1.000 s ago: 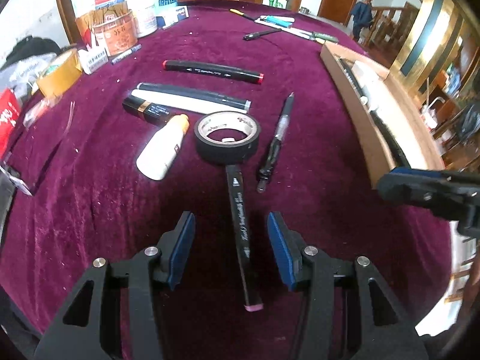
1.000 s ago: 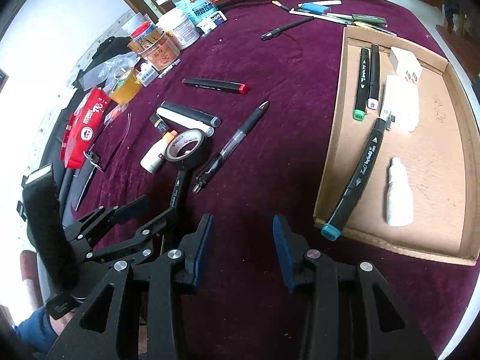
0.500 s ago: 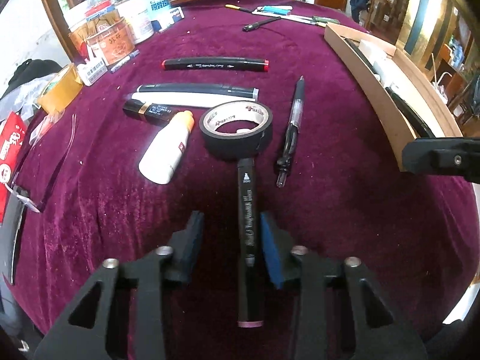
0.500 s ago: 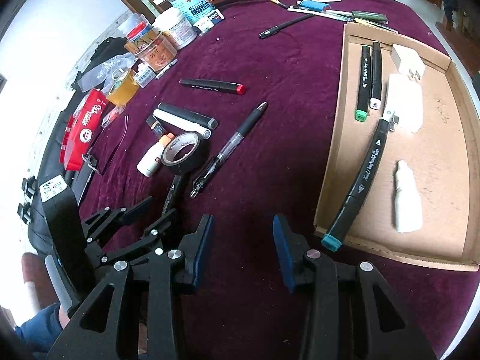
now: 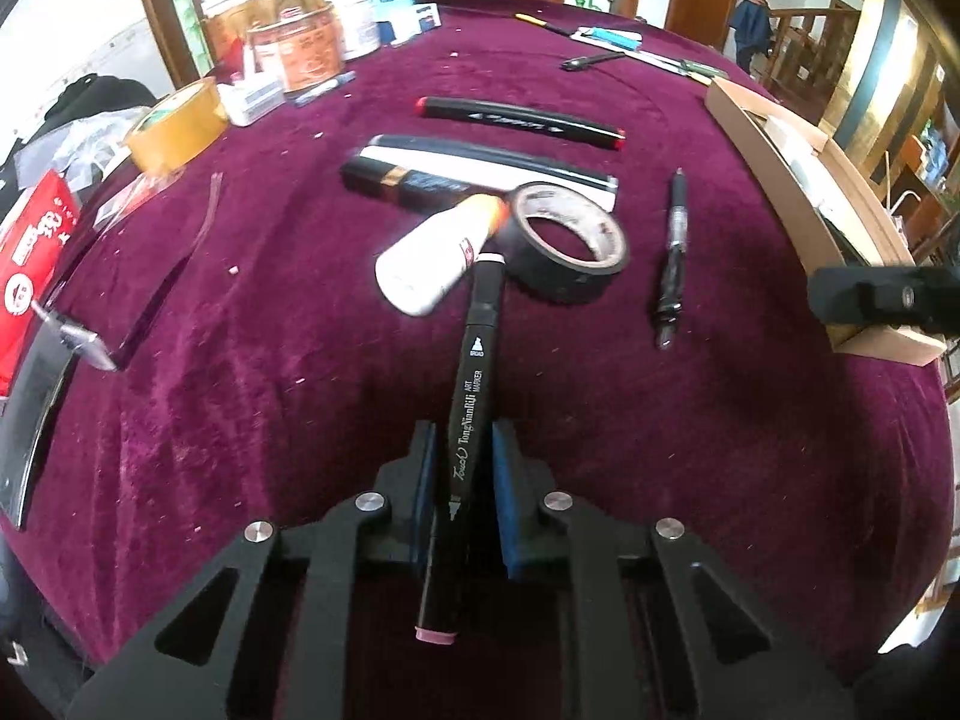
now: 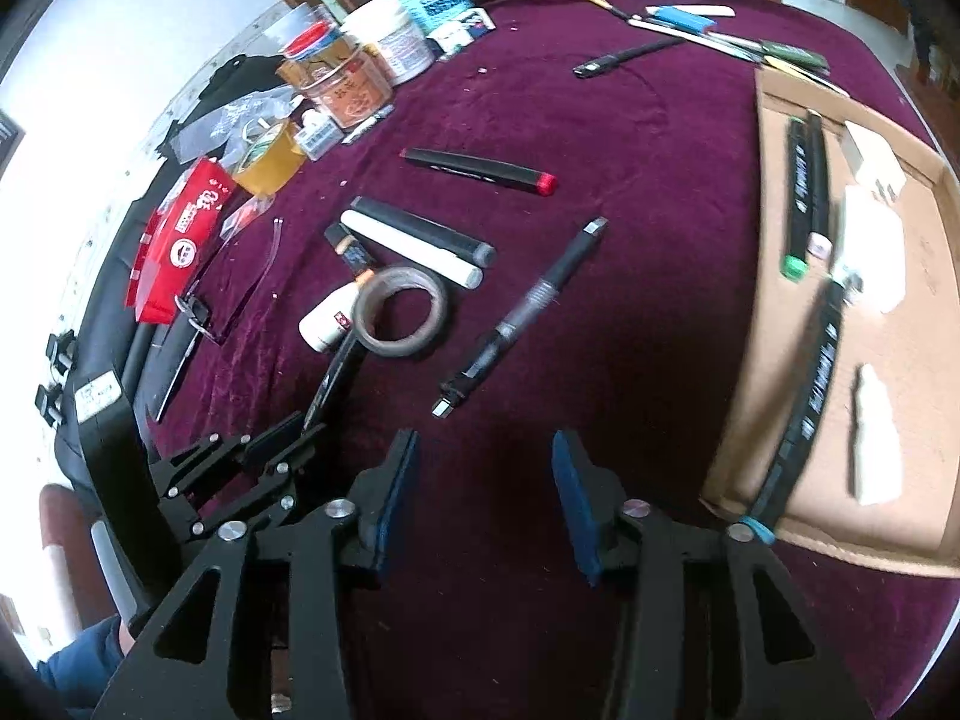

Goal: Organize rigid objects
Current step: 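Grasp the pink-capped black marker with the left gripper while the right gripper moves to the black tape roll, then grasp the black tape roll with the right gripper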

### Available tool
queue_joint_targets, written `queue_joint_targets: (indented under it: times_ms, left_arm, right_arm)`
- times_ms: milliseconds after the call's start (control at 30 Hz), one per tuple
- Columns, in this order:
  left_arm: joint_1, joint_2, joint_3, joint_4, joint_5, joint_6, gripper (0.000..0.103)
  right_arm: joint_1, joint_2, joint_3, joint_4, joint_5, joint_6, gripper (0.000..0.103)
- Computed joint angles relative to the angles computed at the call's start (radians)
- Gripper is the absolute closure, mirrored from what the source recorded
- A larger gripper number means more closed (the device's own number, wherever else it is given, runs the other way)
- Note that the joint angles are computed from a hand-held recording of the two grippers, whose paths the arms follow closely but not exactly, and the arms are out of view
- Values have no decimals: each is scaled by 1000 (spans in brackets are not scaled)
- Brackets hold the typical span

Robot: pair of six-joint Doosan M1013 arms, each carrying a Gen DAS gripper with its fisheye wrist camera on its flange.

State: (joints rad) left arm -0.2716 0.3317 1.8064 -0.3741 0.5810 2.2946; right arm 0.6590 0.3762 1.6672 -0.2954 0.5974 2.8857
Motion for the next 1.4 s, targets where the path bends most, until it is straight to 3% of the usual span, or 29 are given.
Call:
queue_joint_targets:
  times_ms: [200,467,667,867,1033,1400]
  left_arm:
    - [31,4,-6,0,5,9,87]
    - [58,14,-18,-36,11,81,87]
    - [71,18,-23,-84,30,164,87]
    - [74,28,-40,-86,51,164,86]
    - [67,39,-55,-77,46,155,85]
    - [70,28,-42,-107,-4,196,90]
  right_arm:
    - [-10,48,-71,28,11,-92,48]
    - [-22,147,-194,69,107,-236,47]
    - [-26,189,-245,65,172,-266,47]
    - [-32,217,-280,58,218,-281,47]
    - [-30,221,-284,32,221,-270,49]
    - [-14,175,-238,3,148,-209,49]
